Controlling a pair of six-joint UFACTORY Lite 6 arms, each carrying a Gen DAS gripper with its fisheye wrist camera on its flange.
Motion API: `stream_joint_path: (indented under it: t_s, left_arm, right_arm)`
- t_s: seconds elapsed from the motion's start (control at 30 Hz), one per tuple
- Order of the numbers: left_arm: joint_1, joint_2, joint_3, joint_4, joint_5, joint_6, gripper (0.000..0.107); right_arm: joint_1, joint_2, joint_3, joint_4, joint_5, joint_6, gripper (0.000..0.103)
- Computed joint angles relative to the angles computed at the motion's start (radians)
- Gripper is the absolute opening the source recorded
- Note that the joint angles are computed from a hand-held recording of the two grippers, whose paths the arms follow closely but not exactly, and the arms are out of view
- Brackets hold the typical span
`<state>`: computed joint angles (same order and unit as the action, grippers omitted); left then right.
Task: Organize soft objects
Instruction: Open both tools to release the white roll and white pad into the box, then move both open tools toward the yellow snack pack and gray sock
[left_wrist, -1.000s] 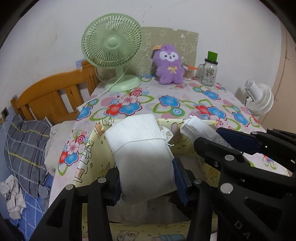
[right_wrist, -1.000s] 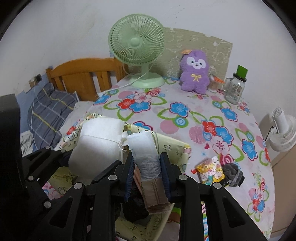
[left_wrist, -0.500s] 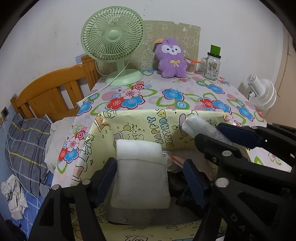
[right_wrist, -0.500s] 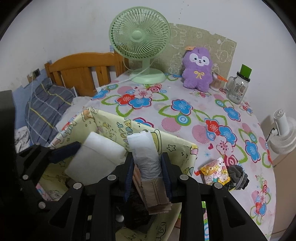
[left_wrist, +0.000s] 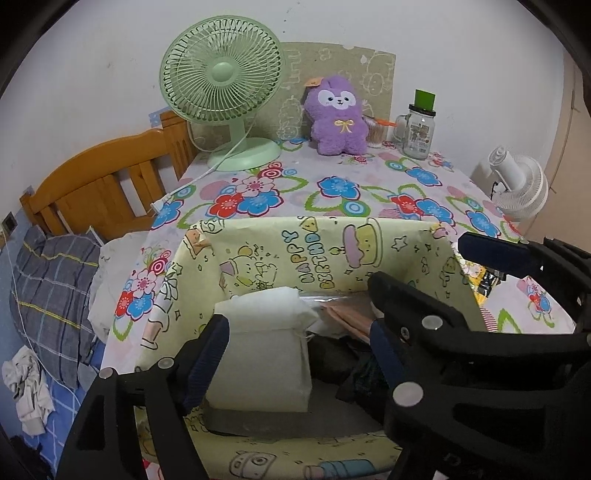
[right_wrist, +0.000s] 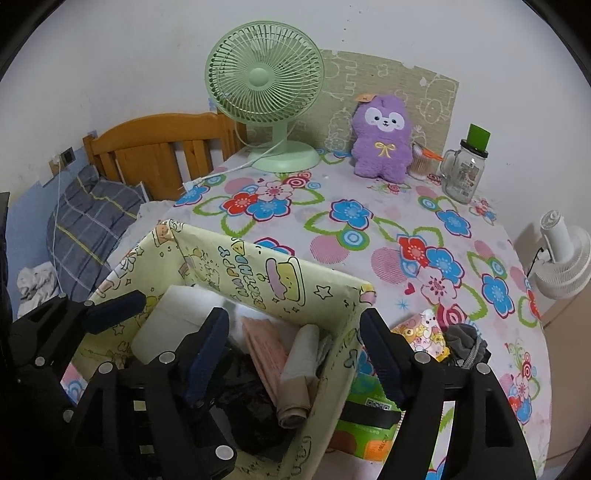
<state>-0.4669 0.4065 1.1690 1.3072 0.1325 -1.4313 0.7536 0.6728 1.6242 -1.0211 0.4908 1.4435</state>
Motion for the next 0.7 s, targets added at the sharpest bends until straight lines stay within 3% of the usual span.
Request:
stream_joint_path:
  t_s: [0.7]
  left_arm:
    - [-0.152, -0.101, -0.048, 0.042, 0.111, -0.096, 0.082]
  right_arm:
    - [0.008, -0.275, -0.332, -0.23, 0.014, 0.247, 0.083]
